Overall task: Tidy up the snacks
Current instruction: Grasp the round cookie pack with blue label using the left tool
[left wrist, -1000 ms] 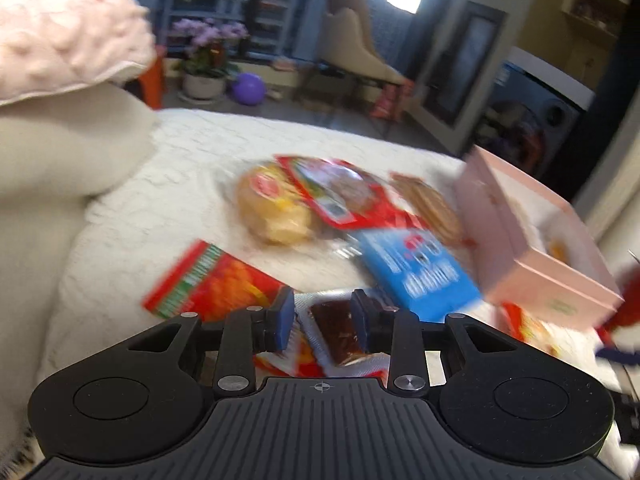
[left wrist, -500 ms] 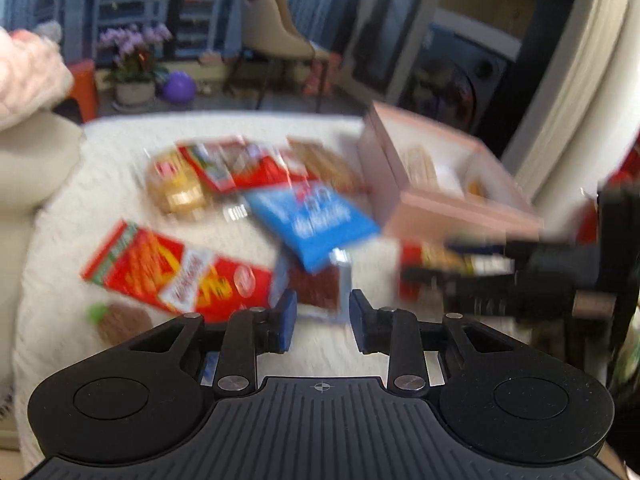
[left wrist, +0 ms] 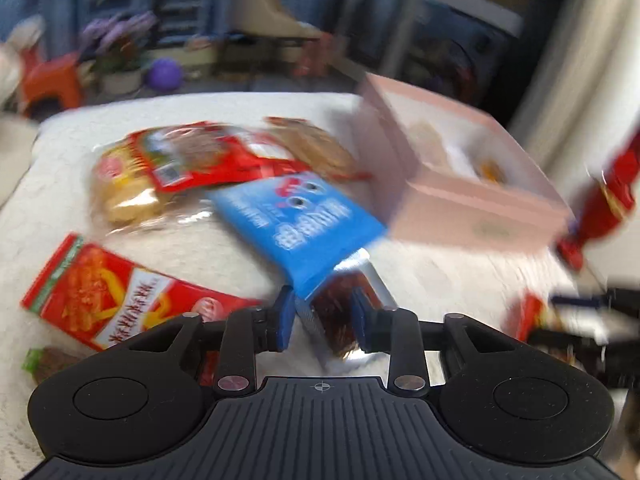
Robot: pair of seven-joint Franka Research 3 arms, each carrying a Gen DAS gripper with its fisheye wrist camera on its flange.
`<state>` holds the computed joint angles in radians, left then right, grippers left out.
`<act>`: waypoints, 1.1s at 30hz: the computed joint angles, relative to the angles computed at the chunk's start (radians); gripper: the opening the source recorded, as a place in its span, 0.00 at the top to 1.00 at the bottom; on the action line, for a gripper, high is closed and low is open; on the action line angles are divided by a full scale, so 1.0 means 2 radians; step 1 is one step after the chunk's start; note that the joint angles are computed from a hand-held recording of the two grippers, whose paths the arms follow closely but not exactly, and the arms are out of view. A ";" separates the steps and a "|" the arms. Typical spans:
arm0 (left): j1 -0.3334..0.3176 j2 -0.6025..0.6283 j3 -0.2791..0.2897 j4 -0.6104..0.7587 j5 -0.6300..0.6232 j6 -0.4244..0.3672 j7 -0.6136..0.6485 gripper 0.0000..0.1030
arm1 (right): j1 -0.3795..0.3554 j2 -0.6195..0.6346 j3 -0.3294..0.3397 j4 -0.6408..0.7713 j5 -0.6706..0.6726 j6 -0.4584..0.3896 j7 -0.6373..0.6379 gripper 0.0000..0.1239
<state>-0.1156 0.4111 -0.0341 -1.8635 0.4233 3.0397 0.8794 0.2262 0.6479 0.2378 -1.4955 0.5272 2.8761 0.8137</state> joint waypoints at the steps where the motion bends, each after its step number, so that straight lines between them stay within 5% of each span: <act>1: 0.005 -0.004 -0.009 -0.005 0.012 -0.003 0.012 0.66 | -0.003 -0.002 0.003 -0.007 0.002 0.012 -0.007 0.45; 3: 0.051 -0.015 -0.070 -0.023 -0.032 -0.005 0.081 0.66 | -0.012 0.002 0.015 -0.008 0.012 0.018 -0.015 0.42; 5: 0.061 -0.028 -0.085 -0.042 -0.057 -0.005 0.103 0.66 | -0.016 0.013 0.017 0.009 0.023 -0.002 -0.001 0.41; 9: -0.011 -0.074 0.002 -0.092 -0.016 0.013 0.011 0.66 | -0.021 0.026 0.030 0.016 0.042 0.020 -0.009 0.37; 11: -0.071 -0.098 0.080 -0.111 0.059 0.006 -0.116 0.66 | -0.023 0.029 0.037 0.014 0.047 0.032 -0.017 0.36; 13: -0.126 -0.118 0.150 -0.115 0.170 -0.034 -0.277 0.66 | -0.028 0.029 0.046 0.011 0.052 0.041 -0.026 0.36; 15: -0.143 -0.136 0.167 -0.117 0.238 -0.101 -0.381 0.66 | -0.028 0.030 0.047 0.012 0.053 0.043 -0.027 0.36; 19: -0.121 -0.154 0.161 -0.135 0.265 -0.126 -0.480 0.66 | -0.024 0.030 0.043 0.010 0.050 0.048 -0.025 0.36; 23: -0.086 -0.132 0.135 -0.126 0.225 -0.102 -0.457 0.61 | -0.013 0.029 0.033 0.006 0.037 0.059 -0.016 0.35; 28: -0.065 -0.090 0.114 -0.075 0.287 -0.123 -0.453 0.51 | -0.008 0.028 0.028 0.003 0.020 0.066 -0.005 0.35; 33: -0.030 -0.060 0.086 -0.033 0.283 -0.132 -0.452 0.50 | -0.012 0.029 0.033 0.001 0.012 0.068 0.000 0.34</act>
